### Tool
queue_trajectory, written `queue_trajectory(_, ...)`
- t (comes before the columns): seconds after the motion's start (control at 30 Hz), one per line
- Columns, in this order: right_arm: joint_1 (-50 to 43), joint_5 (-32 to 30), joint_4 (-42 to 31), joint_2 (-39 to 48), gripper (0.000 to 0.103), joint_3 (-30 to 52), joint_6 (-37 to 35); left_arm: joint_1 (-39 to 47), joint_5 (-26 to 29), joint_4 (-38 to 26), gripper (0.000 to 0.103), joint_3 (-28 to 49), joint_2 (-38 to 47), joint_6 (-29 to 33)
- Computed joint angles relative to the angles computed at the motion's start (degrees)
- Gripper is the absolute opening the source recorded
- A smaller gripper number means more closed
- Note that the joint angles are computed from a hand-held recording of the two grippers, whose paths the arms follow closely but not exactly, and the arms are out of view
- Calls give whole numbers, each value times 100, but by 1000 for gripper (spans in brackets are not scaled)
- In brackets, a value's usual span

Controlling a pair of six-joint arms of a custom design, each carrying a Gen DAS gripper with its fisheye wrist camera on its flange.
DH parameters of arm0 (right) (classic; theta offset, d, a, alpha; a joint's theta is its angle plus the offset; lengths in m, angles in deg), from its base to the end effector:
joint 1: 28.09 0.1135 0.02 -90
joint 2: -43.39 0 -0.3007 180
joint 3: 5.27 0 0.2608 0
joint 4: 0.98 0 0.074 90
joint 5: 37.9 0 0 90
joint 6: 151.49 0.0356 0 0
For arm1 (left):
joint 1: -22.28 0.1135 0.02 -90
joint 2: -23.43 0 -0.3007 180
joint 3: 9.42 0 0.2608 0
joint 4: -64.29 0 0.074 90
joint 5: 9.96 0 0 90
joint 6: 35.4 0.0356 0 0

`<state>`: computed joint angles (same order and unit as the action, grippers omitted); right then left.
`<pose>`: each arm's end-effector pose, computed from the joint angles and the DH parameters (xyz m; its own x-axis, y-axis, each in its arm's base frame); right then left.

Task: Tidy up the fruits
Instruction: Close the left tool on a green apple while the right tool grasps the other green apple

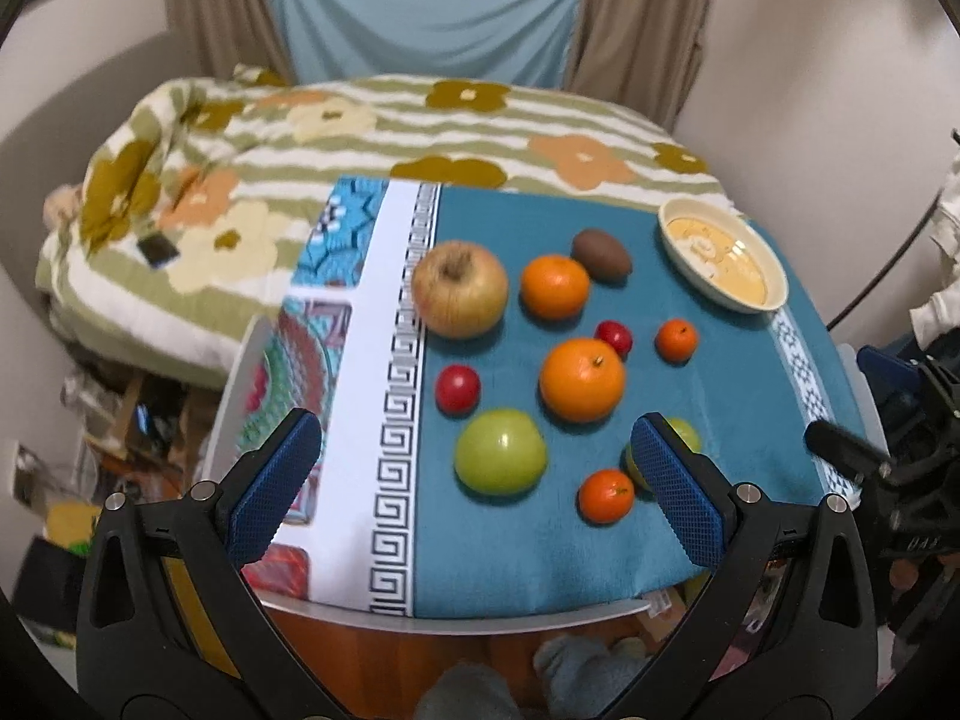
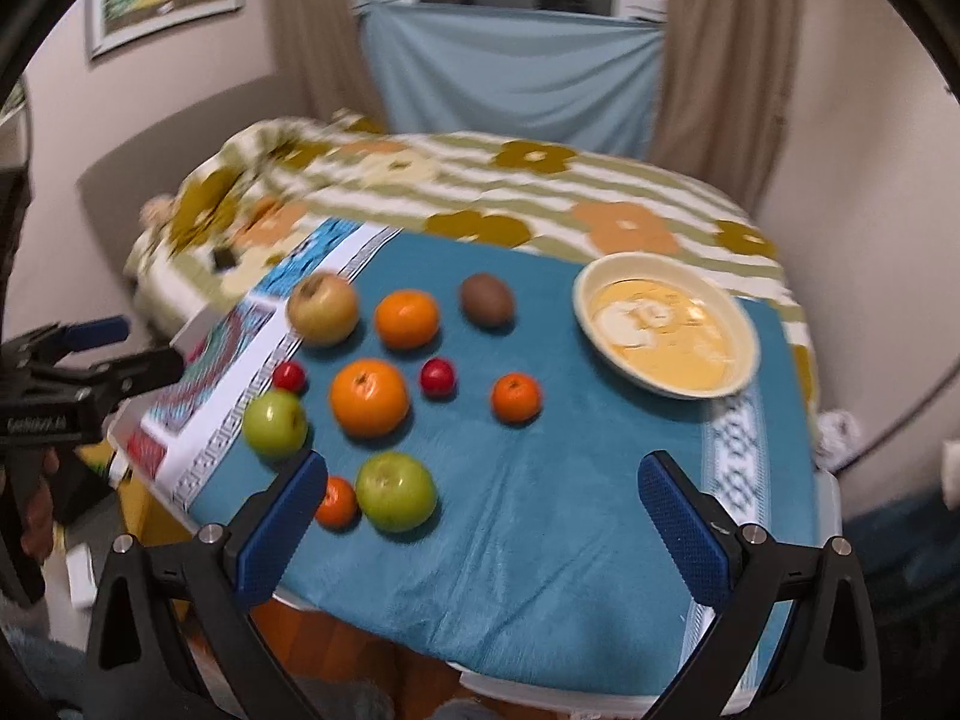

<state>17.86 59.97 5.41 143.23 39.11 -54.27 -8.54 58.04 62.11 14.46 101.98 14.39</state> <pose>0.2057 0.2056 0.1124 -0.6028 -0.4440 -0.6629 -0.5784 0.8155 -0.0203 0.1525 -0.0755 0.1059 -0.7422 -0.2542 -0.6201 -0.2358 0.9652 -0.1135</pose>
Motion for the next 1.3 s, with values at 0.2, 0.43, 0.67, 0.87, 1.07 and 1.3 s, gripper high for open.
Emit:
queue_trajectory(0.2,-375,-1026,580,945,103,184,-1122,-116,-41,1194,103,92,1643,-586)
queue_trajectory(0.43,-542,-1870,580,1804,97,649,-2085,-64,-22,1919,103,385,2942,-1039)
queue_trajectory(0.67,-618,-2449,155,2381,79,1122,-2969,65,102,2246,81,704,3822,-1296)
queue_trajectory(0.87,-657,-2740,-247,2607,68,1439,-3256,98,270,2365,65,759,4153,-1477)
queue_trajectory(1.07,-633,-2640,-370,2615,67,1518,-3345,-5,238,2282,61,816,4216,-1578)
queue_trajectory(1.3,-605,-2575,-541,2705,58,1729,-3541,-211,100,2024,61,836,4139,-1718)
